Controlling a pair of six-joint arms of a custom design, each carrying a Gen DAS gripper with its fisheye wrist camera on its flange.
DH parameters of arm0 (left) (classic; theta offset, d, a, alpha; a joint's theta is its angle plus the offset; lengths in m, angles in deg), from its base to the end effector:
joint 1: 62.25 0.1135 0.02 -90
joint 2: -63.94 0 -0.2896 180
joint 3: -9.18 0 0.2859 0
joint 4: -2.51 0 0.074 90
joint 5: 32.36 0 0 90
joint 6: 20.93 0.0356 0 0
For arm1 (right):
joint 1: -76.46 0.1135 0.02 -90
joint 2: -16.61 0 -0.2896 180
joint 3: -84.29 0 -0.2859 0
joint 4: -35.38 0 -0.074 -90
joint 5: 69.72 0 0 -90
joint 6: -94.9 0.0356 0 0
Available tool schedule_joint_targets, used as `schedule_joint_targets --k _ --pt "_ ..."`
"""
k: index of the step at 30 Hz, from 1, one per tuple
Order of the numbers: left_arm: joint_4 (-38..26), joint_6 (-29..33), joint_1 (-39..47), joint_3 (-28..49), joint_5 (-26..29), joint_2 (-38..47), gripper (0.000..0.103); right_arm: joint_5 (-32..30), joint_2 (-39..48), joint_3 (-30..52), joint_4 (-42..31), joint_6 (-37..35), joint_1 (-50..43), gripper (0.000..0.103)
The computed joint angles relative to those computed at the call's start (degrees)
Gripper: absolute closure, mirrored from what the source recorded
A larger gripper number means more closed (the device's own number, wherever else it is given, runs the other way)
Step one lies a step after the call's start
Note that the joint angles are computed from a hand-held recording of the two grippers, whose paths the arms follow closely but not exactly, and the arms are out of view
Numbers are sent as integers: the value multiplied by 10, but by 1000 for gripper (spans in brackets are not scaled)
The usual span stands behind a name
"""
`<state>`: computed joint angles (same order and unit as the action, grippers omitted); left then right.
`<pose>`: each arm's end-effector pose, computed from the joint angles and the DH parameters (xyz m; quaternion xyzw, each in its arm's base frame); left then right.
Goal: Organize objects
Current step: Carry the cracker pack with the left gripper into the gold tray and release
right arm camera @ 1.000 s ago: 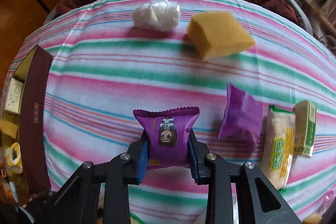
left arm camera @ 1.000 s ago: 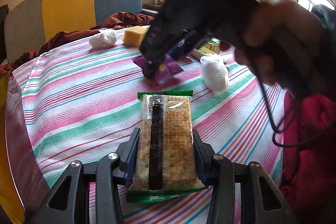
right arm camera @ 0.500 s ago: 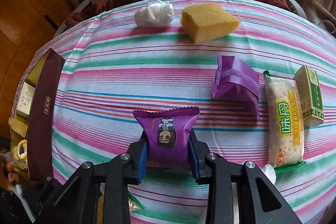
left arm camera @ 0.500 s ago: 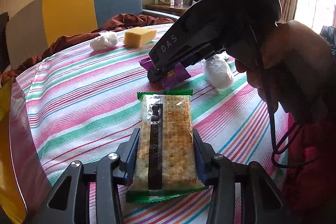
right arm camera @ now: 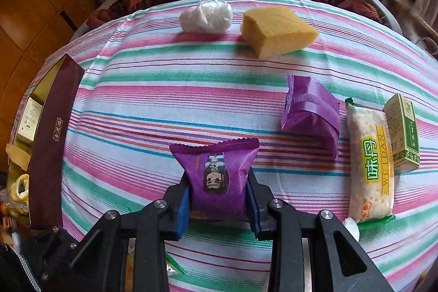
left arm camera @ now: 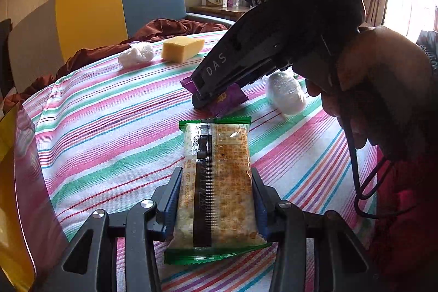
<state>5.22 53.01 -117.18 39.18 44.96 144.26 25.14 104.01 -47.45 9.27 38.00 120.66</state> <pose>0.1369 -0.1814 0.0986 0.2707 0.8871 -0.1248 0.3523 0.1989 0.1892 0.1229 -0.0853 0.9722 0.1014 0.1931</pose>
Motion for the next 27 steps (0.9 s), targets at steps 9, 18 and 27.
schedule_joint_targets --k 9,18,27 --pt "-45 -13 2 16 8 -11 58 11 15 8 5 -5 10 68" --pt "-218 -42 -1 19 52 -226 58 22 27 14 13 -8 18 68" --pt "-401 11 345 22 193 -426 58 31 29 16 9 -11 23 68"
